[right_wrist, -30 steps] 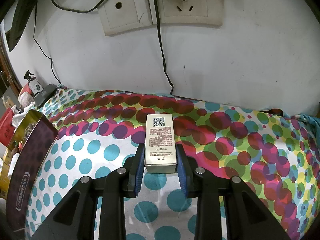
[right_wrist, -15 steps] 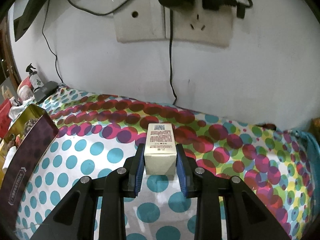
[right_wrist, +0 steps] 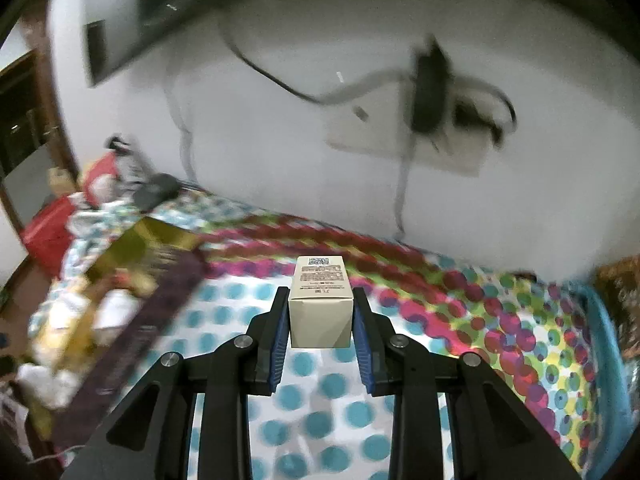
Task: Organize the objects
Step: 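Carry the cream QR-code box to the gold tray and release it with the right gripper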
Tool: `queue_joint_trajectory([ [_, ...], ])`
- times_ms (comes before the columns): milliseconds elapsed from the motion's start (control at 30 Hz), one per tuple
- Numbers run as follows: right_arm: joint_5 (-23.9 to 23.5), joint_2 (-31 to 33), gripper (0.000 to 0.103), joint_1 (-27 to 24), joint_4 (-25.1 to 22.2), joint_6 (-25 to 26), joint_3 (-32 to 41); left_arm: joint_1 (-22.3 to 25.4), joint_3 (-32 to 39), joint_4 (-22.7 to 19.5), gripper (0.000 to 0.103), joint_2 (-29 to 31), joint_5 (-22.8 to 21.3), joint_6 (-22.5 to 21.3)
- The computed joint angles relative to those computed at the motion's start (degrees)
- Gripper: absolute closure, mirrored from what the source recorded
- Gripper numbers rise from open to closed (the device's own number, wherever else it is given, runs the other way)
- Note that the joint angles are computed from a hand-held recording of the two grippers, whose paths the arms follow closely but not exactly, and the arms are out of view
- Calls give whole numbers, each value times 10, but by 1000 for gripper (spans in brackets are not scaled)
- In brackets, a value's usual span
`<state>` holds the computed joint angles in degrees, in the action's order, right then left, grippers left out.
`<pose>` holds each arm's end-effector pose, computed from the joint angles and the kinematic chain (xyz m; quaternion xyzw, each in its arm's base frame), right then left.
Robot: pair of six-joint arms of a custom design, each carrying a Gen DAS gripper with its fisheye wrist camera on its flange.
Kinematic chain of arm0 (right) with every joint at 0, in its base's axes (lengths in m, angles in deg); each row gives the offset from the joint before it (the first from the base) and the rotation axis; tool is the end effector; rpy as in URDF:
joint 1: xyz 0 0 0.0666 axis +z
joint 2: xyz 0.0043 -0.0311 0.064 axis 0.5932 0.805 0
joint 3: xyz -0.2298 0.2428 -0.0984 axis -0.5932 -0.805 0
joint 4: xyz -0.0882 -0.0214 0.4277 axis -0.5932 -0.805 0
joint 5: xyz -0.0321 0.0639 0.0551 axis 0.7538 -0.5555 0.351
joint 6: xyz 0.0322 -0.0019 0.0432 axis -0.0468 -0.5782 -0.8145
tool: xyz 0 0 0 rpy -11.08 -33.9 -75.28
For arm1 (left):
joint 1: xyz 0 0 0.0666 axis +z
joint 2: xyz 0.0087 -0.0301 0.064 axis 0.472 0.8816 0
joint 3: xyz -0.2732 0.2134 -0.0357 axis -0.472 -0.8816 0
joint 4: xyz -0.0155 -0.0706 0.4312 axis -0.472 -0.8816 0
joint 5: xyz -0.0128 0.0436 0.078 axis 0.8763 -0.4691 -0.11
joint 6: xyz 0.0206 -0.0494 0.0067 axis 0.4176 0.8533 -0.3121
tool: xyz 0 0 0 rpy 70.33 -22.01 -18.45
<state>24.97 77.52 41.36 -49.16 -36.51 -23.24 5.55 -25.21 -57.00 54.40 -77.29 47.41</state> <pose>0.3687 0.0345 0.3385 -0.0586 0.9015 0.0536 0.4254 0.2666 -0.1077 0.3585 0.0265 0.9467 -0.0655 0.3142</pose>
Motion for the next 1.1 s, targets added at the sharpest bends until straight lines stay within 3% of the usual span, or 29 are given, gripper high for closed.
queue_joint_trajectory([
  [167,20,-57,74,80,-44,-24,8,25,-15,-14,32,-39,20,-13],
  [333,46,-82,74,169,-40,-68,12,62,-26,-29,32,-78,31,-26],
  [500,93,-42,75,249,-51,-75,40,94,-37,-35,32,-103,35,-41],
  [567,98,-16,75,262,-63,-89,49,112,-43,-35,32,-114,55,-49],
  [667,65,-14,74,267,-79,-105,30,127,-48,-32,32,-113,71,-57],
  [733,64,-27,72,276,-100,-87,3,134,-50,-29,32,-109,80,-64],
  [867,-52,-53,70,258,-155,-10,-44,131,-56,-16,32,-103,80,-74],
  [1033,-72,-62,39,258,-185,51,-55,126,-55,-13,32,-80,89,-67],
  [1100,-88,-55,37,254,-191,76,-50,115,-53,-15,32,-71,78,-66],
])
